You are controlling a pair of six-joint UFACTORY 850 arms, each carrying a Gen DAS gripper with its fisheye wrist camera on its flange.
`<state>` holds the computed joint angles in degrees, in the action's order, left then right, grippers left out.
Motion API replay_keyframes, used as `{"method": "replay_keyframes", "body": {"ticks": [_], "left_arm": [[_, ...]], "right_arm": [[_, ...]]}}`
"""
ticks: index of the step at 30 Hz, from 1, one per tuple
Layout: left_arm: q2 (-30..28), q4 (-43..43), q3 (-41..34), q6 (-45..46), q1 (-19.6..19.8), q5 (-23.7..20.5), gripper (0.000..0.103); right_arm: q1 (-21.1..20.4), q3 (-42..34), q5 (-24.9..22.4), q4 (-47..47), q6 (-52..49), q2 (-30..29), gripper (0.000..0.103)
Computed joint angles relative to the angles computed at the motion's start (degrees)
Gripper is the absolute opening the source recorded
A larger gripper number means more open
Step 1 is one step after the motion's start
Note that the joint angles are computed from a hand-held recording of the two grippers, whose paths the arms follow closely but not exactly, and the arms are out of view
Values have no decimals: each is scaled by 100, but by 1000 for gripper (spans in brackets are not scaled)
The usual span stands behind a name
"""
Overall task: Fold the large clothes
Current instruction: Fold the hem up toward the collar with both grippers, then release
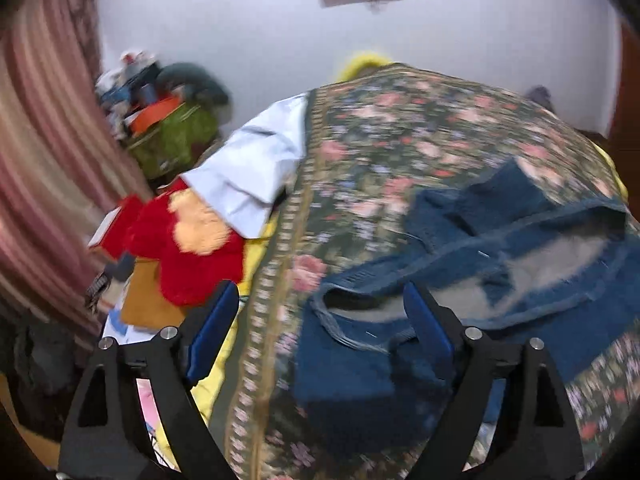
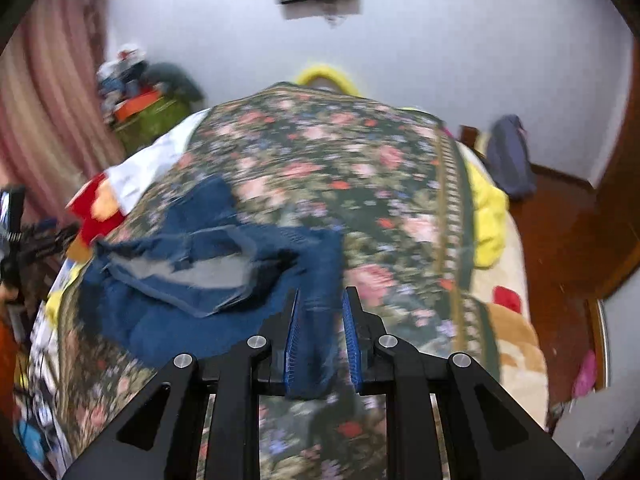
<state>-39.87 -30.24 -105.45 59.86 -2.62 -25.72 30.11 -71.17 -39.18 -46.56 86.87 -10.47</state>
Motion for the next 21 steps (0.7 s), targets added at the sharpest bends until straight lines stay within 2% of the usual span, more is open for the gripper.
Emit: {"method": "replay_keyframes", "body": {"ticks": [3, 7, 10, 15, 18, 21], "left_arm": [[240, -451, 450, 595, -13, -256, 87], [260, -329, 758, 572, -107, -630, 87], [209, -100, 960, 463, -242, -602, 87], [24, 114, 1038, 288, -430, -493, 87], [-208, 461, 800, -47, -543, -220, 87], [-506, 715, 363, -399, -574, -245, 87]], "right_arm": [[196, -199, 160, 28, -134, -212, 16], [328, -468, 510, 368, -444, -586, 16], [349, -724, 749, 932, -995, -943, 16], [346, -1197, 841, 1778, -1913, -1550, 16], [279, -1518, 896, 2289, -2416, -1915, 16], [186, -1841, 939, 2568, -2706, -2235, 16]]}}
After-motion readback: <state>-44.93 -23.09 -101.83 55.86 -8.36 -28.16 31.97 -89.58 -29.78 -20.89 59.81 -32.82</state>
